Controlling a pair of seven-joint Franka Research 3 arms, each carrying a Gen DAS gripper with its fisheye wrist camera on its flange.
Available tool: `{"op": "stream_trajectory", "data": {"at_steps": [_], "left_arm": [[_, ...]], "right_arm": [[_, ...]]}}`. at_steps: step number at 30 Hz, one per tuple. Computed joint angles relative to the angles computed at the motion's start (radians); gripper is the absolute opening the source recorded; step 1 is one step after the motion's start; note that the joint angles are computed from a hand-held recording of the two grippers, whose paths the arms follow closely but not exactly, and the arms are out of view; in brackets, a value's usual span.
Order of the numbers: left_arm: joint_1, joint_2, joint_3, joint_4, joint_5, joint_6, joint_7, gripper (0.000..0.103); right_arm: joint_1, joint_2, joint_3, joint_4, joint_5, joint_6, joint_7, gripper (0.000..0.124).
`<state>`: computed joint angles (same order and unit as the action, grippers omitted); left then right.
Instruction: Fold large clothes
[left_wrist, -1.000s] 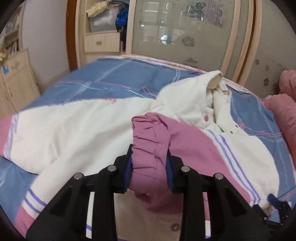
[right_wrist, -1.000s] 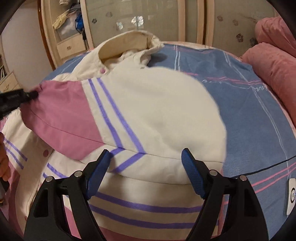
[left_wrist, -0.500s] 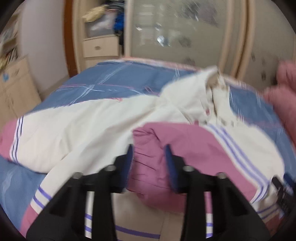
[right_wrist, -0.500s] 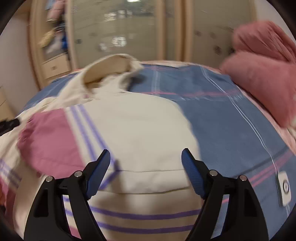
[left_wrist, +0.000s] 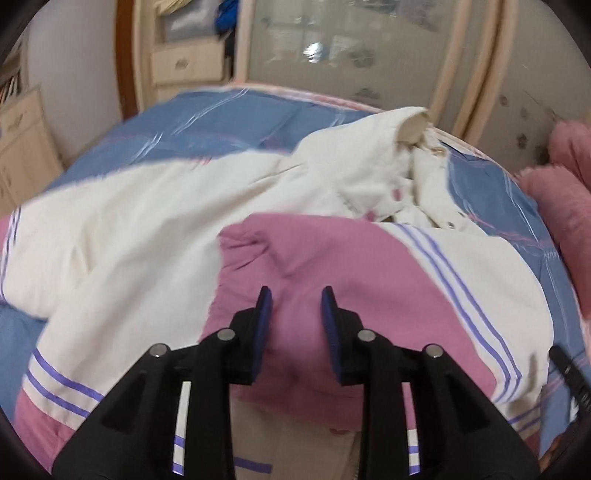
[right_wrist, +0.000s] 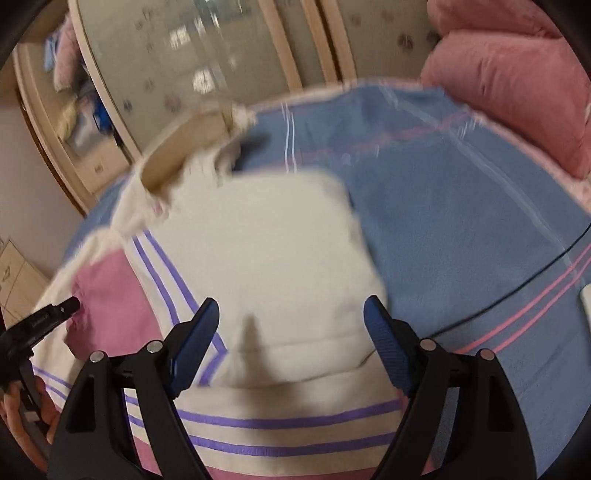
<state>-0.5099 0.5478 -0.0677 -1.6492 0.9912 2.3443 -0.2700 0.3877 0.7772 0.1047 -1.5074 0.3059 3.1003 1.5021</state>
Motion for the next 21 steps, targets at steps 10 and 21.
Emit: {"op": "stream_trajectory", "data": {"at_steps": [10, 21], "left_arm": [[0.019, 0.109, -0.009, 0.096, -0.203, 0.025, 0.186, 0.028], [-0.02, 0.243, -0.013, 0.294, -0.228, -0.004, 0.334, 0.05]], "right_arm": [[-0.004, 0.129, -0.036, 0.226, -0.026, -0.332, 0.107, 0.085], [0.083, 0.136, -0.11, 0.221, -0.116, -0.304, 0.097, 0.087]]}}
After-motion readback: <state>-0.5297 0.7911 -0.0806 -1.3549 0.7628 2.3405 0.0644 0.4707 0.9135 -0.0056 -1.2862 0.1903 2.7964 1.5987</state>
